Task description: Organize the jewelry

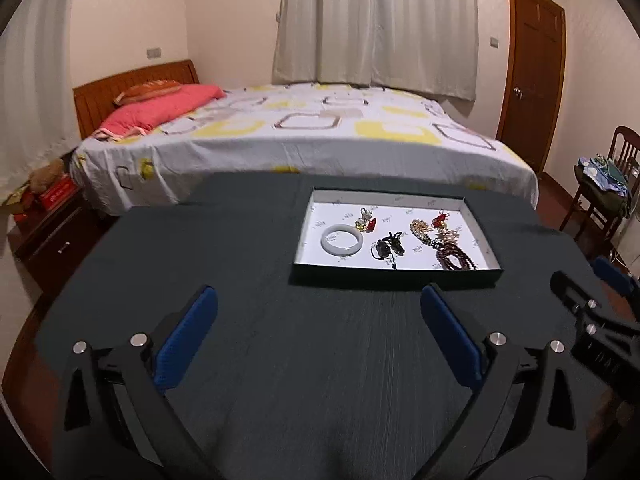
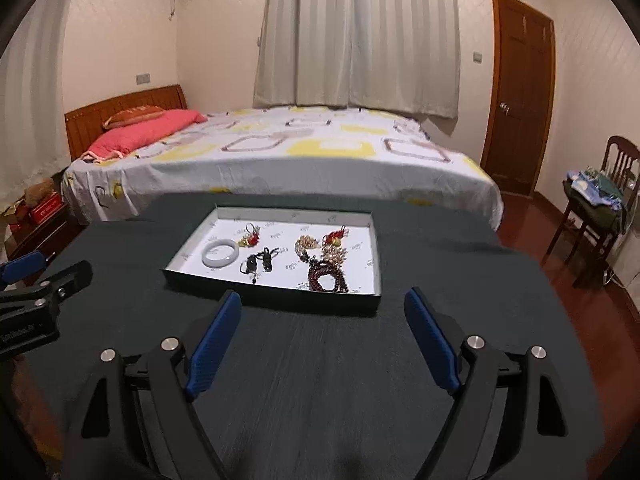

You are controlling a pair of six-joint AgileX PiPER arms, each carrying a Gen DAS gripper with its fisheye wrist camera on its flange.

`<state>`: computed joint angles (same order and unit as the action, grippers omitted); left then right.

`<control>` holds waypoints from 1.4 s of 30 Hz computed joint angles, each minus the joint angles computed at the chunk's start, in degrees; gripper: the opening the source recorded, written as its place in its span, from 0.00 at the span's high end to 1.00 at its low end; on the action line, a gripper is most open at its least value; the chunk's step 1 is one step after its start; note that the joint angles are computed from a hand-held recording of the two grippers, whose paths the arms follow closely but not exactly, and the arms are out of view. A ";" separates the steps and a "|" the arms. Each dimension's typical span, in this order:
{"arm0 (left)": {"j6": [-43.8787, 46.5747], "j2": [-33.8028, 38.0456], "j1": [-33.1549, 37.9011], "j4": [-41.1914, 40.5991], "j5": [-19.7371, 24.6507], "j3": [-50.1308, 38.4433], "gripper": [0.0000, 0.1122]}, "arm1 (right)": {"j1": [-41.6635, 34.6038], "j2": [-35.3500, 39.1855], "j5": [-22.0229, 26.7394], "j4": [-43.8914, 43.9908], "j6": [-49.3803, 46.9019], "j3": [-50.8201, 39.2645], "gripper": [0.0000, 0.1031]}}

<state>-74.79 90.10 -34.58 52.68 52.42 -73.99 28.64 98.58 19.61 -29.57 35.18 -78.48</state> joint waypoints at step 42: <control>-3.53 -11.55 -14.67 6.96 15.14 1.82 0.12 | 3.35 -15.03 -0.73 -17.15 18.02 11.42 0.19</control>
<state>-78.32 78.54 -49.25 59.64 67.56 -72.18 31.99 83.54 18.88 -46.72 53.20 -67.07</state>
